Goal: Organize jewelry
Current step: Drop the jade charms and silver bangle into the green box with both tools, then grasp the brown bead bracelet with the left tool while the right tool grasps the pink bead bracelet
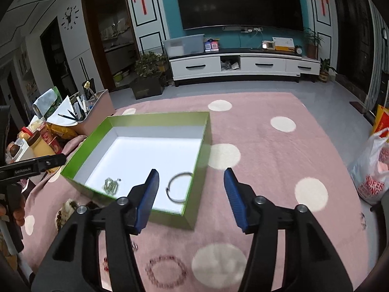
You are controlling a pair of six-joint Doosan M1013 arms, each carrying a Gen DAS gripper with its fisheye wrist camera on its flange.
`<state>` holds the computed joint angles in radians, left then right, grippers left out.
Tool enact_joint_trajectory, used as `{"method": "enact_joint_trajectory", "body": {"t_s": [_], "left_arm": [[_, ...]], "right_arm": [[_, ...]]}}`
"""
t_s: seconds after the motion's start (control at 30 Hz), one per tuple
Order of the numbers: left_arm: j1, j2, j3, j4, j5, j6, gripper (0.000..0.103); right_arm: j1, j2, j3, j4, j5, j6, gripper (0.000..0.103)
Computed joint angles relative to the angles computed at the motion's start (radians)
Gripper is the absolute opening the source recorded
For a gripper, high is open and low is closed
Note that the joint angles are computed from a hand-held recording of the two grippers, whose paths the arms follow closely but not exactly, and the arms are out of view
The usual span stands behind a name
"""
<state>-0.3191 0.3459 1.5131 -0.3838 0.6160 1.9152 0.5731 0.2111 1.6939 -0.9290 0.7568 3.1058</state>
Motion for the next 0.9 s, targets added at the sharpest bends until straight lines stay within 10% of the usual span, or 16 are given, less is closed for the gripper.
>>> {"method": "enact_joint_trajectory", "body": {"t_s": [0.57,0.9], "left_arm": [[0.079,-0.132,0.221,-0.031,-0.056,0.043,0.101],[0.050,-0.183,0.346,0.163,-0.175,-0.038,0.101]], "right_arm": [[0.093,-0.048,0.065,0.110,0.014,-0.020,0.071],[0.129,-0.034,0.078,0.234,-0.045,-0.125,0.071]]}}
